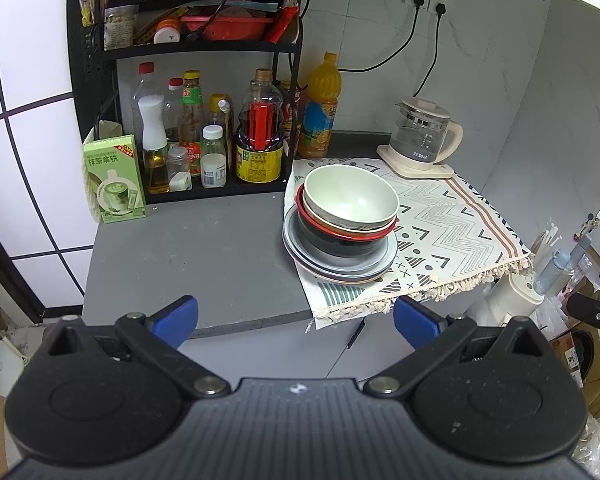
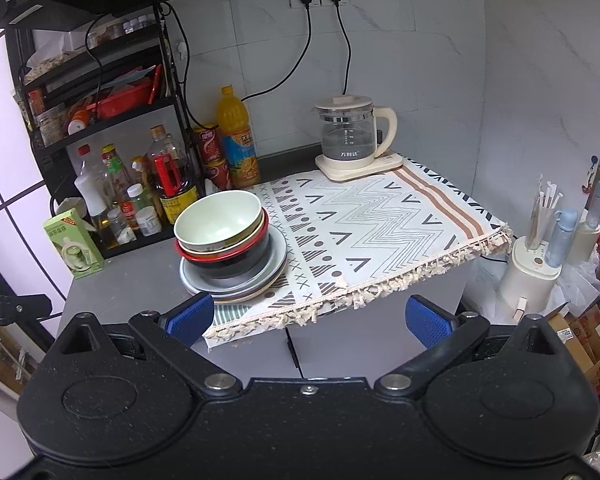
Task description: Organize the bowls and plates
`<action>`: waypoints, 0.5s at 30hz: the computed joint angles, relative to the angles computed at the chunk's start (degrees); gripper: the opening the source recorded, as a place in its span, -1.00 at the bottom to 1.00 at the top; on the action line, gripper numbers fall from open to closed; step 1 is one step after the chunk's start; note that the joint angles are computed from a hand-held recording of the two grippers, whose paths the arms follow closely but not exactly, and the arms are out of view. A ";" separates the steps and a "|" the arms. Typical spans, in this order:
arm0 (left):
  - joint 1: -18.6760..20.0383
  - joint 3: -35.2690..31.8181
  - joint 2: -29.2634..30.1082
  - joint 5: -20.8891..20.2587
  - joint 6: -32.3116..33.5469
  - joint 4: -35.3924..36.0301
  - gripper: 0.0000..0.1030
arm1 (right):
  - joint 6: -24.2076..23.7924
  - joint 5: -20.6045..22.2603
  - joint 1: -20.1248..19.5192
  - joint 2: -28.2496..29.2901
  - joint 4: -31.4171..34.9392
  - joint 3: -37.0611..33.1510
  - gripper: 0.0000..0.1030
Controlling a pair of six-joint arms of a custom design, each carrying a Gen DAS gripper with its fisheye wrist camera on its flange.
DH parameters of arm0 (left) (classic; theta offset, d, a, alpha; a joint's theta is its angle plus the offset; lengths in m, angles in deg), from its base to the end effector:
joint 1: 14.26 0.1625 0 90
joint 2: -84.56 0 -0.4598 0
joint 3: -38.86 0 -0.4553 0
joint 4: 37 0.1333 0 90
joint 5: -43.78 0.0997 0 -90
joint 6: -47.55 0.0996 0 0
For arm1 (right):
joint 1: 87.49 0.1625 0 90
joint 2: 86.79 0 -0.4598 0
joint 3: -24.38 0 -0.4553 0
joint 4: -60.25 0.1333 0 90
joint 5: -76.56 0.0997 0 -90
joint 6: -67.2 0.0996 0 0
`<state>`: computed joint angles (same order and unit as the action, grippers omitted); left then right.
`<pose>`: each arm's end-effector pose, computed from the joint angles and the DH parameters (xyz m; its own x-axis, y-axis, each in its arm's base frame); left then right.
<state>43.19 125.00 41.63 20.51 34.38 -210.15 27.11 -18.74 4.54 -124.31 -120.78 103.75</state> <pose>-0.2249 -0.7702 0.1978 -0.7272 -0.4243 -0.5396 0.2535 0.5644 -0.7856 0.1539 -0.8391 0.1494 -0.7483 -0.3942 0.5335 -0.6601 0.5221 -0.5401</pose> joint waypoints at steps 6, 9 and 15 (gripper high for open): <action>0.16 -1.12 0.73 -0.65 1.16 -0.14 1.00 | -0.08 0.04 0.02 0.07 0.42 -0.04 0.99; 0.21 -1.62 1.00 -0.78 1.03 0.23 1.00 | -0.30 0.10 0.01 0.14 0.59 -0.08 0.99; 0.35 -2.44 1.59 -0.99 0.96 0.89 1.00 | -0.89 0.08 0.06 0.37 0.98 -0.66 0.99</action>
